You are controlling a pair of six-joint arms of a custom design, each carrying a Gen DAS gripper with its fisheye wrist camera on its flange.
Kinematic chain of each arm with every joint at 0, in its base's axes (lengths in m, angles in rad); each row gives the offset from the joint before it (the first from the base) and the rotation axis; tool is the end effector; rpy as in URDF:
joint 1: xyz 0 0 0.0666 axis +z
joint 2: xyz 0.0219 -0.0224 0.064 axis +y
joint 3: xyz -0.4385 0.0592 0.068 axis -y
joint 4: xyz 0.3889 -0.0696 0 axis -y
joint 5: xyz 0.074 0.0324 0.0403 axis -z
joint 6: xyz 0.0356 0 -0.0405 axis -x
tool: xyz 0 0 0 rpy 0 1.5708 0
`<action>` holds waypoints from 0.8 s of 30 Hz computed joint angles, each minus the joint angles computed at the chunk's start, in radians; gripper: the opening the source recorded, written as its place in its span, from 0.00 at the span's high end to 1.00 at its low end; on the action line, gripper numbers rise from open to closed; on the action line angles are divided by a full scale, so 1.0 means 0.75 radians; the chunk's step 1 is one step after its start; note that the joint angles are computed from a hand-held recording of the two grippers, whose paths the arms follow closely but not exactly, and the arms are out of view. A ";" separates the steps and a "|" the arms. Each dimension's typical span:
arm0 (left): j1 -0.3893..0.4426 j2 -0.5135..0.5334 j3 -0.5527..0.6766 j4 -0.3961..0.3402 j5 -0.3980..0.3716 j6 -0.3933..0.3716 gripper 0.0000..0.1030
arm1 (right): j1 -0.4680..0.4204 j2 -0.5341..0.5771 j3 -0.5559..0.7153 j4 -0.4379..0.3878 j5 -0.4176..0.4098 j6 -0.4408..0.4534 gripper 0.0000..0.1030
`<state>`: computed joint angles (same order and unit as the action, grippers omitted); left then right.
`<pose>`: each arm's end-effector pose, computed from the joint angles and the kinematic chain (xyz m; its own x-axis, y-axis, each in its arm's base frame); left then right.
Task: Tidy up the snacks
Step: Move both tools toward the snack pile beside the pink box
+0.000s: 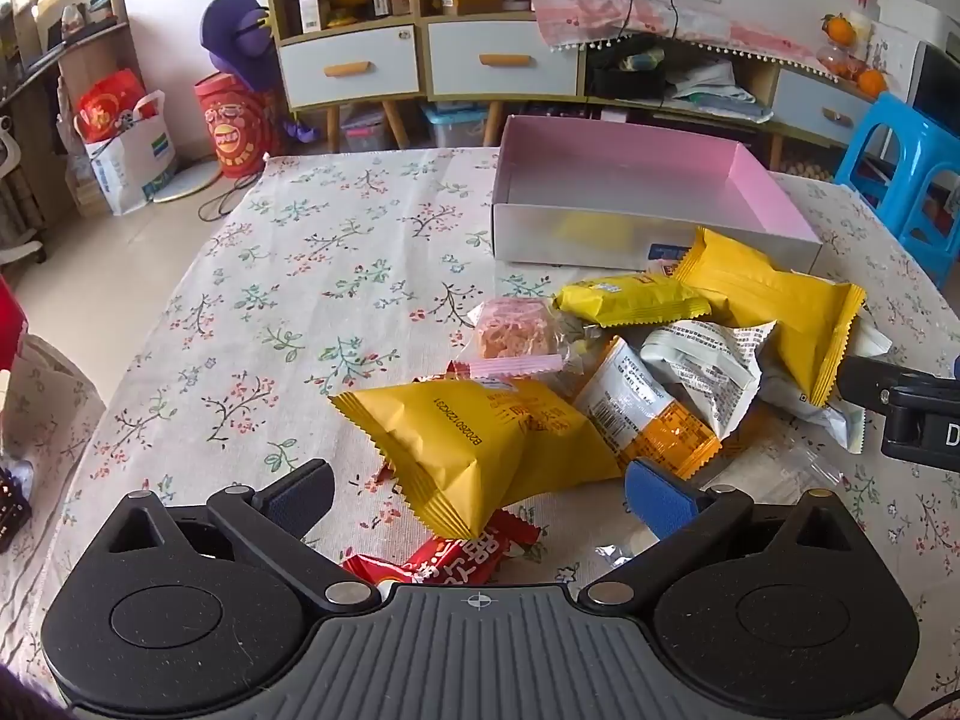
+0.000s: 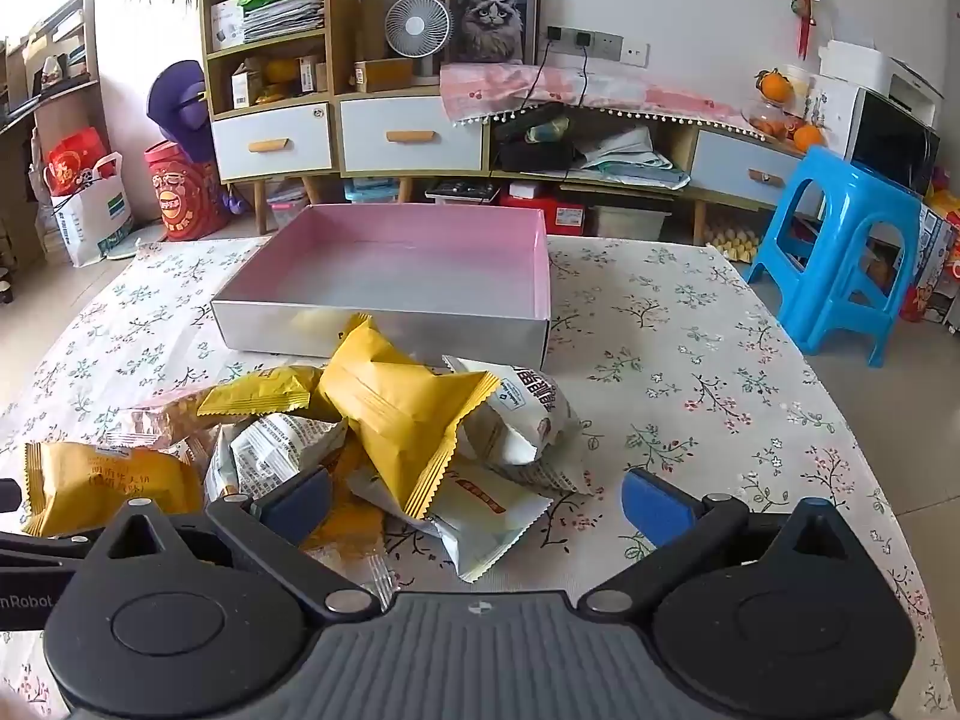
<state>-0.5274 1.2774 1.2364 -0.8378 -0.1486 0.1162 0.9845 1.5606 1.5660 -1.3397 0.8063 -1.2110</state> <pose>0.3639 -0.2063 0.4699 -0.7091 0.2803 -0.6470 0.3362 0.9410 0.0393 0.2968 0.3998 0.4759 -0.6415 0.2052 -0.7392 0.3334 0.9424 -0.0277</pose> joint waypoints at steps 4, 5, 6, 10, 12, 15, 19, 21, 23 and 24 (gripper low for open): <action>0.000 -0.002 0.002 -0.001 0.000 0.002 0.00 | 0.002 0.005 0.006 -0.006 0.003 -0.007 0.10; 0.000 -0.002 0.002 -0.003 0.000 0.003 0.00 | 0.000 0.003 0.003 -0.003 -0.001 -0.001 0.10; 0.001 -0.003 0.003 -0.004 0.001 0.004 0.00 | 0.000 0.003 0.005 -0.005 -0.002 -0.002 0.10; 0.005 -0.004 0.005 -0.004 0.004 0.005 0.00 | 0.001 0.002 0.003 -0.002 0.002 -0.001 0.10; 0.004 -0.002 0.006 -0.004 0.003 0.006 0.00 | 0.000 -0.001 0.000 -0.001 0.001 0.001 0.10; 0.004 -0.002 0.007 -0.005 0.003 0.006 0.00 | -0.001 -0.007 -0.006 0.000 0.001 0.004 0.10; 0.005 -0.002 0.008 -0.005 0.002 0.007 0.00 | 0.012 0.004 0.015 -0.011 0.014 -0.004 0.10; 0.007 -0.003 0.009 -0.006 0.004 0.009 0.00 | 0.009 0.005 0.018 -0.005 0.018 0.009 0.10; 0.008 -0.005 0.012 -0.006 0.004 0.011 0.00 | 0.013 -0.003 0.016 -0.003 0.021 0.013 0.10; 0.009 -0.007 0.012 -0.003 0.003 0.009 0.00 | 0.014 -0.007 0.014 0.004 0.025 0.017 0.10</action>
<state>-0.5209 1.2725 1.2453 -0.8404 -0.1463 0.1233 0.9952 1.5553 1.5765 -1.3364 0.8253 -1.1986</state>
